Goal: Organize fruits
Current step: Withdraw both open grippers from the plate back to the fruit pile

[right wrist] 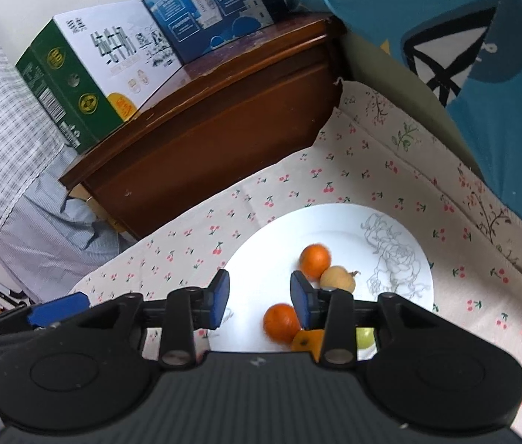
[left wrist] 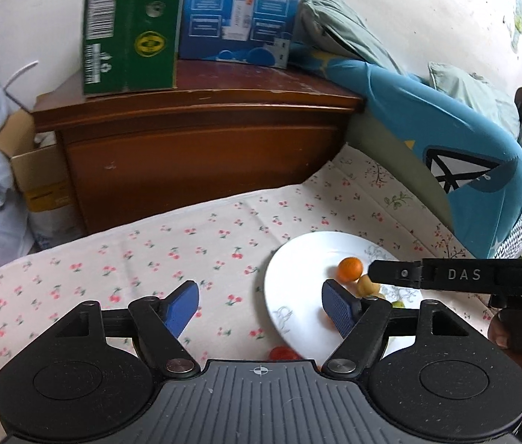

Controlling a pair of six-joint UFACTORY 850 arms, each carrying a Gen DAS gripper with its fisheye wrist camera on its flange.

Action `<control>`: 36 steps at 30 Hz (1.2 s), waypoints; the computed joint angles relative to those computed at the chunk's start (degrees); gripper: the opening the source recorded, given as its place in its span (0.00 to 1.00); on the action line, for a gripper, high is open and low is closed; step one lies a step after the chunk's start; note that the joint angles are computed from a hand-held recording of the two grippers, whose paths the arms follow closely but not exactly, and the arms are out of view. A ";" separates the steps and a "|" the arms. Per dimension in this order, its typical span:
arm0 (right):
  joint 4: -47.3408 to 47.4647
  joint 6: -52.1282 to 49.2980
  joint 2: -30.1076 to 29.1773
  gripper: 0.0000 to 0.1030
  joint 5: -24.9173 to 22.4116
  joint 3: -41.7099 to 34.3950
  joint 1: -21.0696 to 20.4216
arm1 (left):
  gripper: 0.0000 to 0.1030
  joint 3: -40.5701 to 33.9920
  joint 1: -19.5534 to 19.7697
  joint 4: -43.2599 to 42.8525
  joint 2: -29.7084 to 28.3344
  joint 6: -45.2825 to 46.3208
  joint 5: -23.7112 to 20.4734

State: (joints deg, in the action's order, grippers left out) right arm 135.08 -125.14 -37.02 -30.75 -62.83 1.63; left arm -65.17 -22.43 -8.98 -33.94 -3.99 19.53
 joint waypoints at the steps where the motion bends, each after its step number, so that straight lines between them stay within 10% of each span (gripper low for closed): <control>1: -0.06 0.02 0.22 0.37 -0.18 0.39 0.04 | 0.72 0.67 0.14 -0.39 0.46 0.26 0.09; 36: -0.98 -2.66 3.33 0.36 -1.36 10.72 3.07 | 0.70 8.37 2.74 -12.58 2.10 10.42 -0.95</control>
